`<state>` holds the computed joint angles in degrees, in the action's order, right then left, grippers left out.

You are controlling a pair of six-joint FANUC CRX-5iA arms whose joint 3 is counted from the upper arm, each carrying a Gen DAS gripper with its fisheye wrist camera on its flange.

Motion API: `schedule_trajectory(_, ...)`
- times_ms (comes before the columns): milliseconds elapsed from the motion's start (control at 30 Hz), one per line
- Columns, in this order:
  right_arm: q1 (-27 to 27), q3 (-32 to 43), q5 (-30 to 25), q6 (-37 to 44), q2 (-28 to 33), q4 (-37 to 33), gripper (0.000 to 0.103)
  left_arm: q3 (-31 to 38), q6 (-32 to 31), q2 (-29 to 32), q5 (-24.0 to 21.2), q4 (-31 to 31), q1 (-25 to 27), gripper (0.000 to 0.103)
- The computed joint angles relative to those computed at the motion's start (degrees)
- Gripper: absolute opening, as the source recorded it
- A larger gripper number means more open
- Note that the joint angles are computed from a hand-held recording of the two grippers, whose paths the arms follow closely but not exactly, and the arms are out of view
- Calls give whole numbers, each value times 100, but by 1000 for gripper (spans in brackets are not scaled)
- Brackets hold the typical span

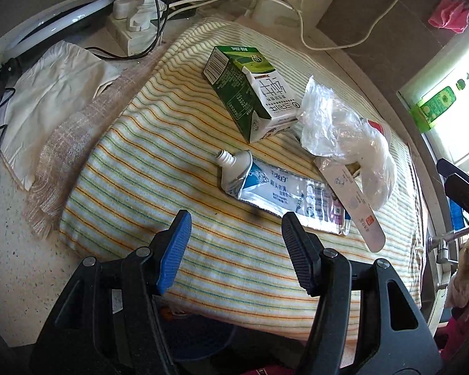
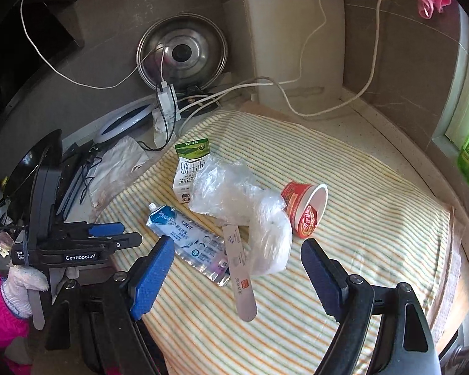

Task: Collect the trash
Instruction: 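Raise both tools back over the towel toward the toothpaste tube, then grasp the toothpaste tube with the left gripper while the right gripper grasps the clear plastic bag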

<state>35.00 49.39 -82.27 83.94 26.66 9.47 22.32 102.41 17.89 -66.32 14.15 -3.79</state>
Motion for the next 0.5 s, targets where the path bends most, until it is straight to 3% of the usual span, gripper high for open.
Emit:
schedule_trajectory(233, -208, 1215, -538, 492, 890, -211, 85, 276, 234, 293, -120, -6, -27, 61)
schedule_trajectory(500, -325, 2026, -970, 683, 1487, -357, 85, 451, 370, 489, -132, 0, -38, 61)
